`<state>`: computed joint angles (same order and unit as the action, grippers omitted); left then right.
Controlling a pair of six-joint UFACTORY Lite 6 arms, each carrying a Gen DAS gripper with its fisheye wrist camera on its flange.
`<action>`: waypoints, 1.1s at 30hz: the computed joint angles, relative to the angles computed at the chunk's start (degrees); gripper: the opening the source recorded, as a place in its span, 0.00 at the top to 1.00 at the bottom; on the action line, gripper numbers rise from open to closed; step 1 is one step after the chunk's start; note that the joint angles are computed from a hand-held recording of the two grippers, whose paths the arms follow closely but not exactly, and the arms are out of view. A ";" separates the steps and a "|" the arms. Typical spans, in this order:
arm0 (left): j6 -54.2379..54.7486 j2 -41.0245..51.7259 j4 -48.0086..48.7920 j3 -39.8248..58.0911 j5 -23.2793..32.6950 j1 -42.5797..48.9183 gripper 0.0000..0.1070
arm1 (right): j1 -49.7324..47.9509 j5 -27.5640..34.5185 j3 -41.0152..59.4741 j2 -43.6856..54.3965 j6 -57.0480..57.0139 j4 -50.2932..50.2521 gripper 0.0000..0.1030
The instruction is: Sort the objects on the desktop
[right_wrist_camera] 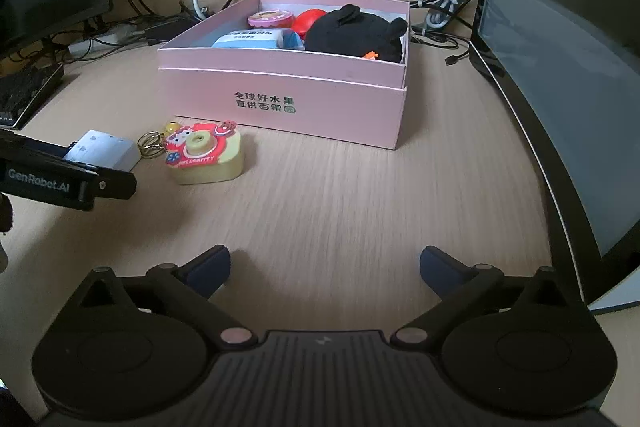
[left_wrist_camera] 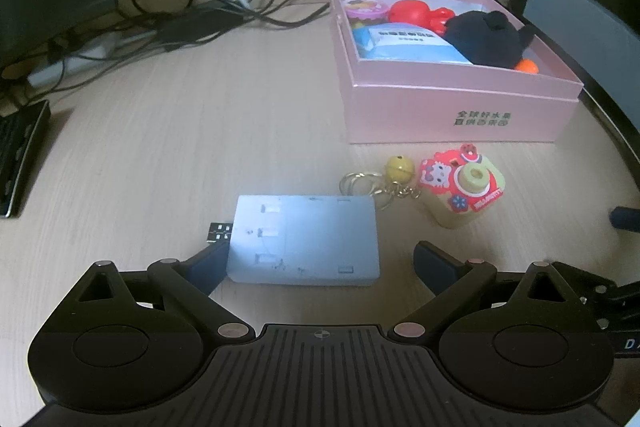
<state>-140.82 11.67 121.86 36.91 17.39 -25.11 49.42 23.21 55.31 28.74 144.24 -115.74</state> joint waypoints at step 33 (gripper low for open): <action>-0.36 -9.50 -0.70 -10.60 1.78 2.16 0.08 | -1.77 -12.27 25.88 14.30 -23.78 9.88 0.46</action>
